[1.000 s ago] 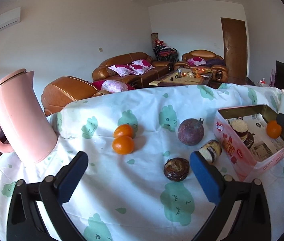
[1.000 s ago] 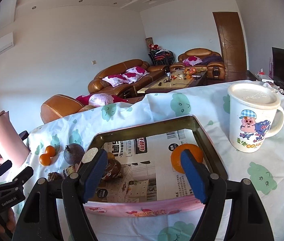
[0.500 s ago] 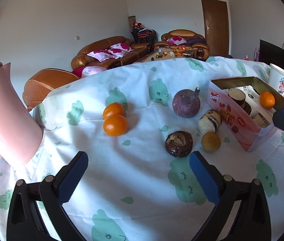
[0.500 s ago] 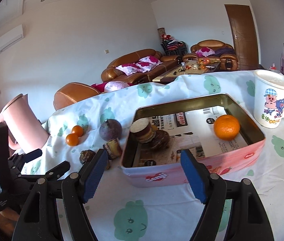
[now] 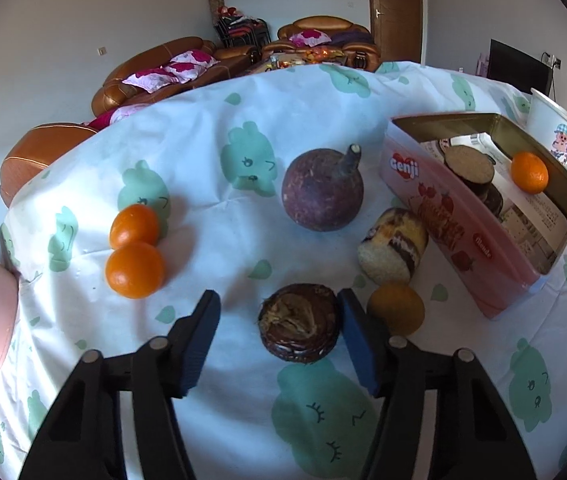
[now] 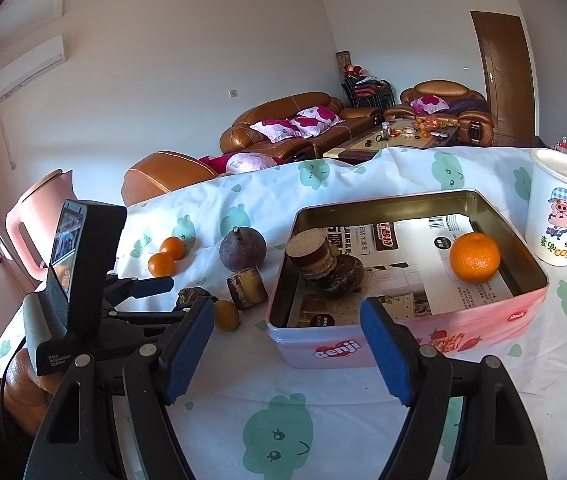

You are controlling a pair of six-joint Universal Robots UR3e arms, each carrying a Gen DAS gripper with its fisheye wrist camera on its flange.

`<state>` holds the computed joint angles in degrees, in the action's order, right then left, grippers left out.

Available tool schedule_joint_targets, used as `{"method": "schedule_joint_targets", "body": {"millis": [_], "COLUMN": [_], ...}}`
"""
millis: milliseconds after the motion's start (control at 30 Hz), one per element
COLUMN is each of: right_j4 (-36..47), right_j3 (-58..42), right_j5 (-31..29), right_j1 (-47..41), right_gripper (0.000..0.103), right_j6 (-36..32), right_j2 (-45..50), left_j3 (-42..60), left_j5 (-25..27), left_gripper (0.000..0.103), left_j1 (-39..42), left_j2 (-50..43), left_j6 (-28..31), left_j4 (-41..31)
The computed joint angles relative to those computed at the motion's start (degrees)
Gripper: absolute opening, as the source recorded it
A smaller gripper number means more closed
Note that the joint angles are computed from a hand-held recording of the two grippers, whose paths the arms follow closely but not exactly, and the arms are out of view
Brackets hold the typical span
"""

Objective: Organize fruits
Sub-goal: 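Grasp the dark chocolate round snack with the left tool while the right tool grasps another yellow fruit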

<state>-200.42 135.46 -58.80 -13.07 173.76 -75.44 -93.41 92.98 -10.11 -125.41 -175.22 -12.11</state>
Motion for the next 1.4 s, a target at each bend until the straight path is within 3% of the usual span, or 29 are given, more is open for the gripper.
{"method": "schedule_joint_targets", "body": {"millis": [67,200,333,433,500,533,633,867,1167,1300,1400], "right_j4": [0.5,-0.9,-4.6,-7.0,-7.0,-6.2,1.1,14.1,24.8,25.9,28.5], "right_j3": [-0.5,-0.5,0.0,0.4,-0.3,-1.3,-6.8,-22.1,-34.0,-31.8,-33.6], "right_j5": [-0.5,-2.3,-4.2,-3.6,-3.4,-4.2,-4.8,-16.8,-31.0,-28.3,-30.3], "right_j1": [0.4,1.6,3.1,4.1,5.7,7.1,11.4,23.3,28.0,25.5,25.9], "right_gripper": [0.077,0.076,0.075,0.074,0.070,0.061,0.050,0.050,0.050,0.049,0.049], "right_j6": [-0.3,-0.8,-1.5,-2.1,-2.3,-2.2,-1.0,3.0,5.5,5.2,4.6], "right_j2": [0.4,1.0,1.5,1.5,1.4,1.6,3.2,11.6,17.4,15.4,16.4], "left_j3": [-1.1,-2.1,-9.1,-12.4,-15.3,-16.9,-21.1,-22.4,-22.7,-23.4,-23.5], "left_j5": [-3.5,-1.7,0.3,4.5,4.2,3.8,4.4,5.8,7.7,7.9,7.5], "left_gripper": [0.040,0.040,0.040,0.040,0.040,0.040,0.040,0.040,0.040,0.040,0.040], "left_j1": [1.2,0.8,1.7,2.9,5.3,6.7,9.7,12.4,10.6,11.4,12.1], "left_j2": [0.6,0.8,3.9,7.0,9.8,11.4,14.4,15.6,16.3,16.7,17.1], "left_j6": [0.8,-0.6,-3.7,-6.4,-8.5,-9.3,-10.8,-12.2,-10.9,-11.3,-12.0], "left_j4": [0.3,2.2,11.7,14.4,16.4,17.4,21.0,20.0,20.7,21.1,20.2]}}
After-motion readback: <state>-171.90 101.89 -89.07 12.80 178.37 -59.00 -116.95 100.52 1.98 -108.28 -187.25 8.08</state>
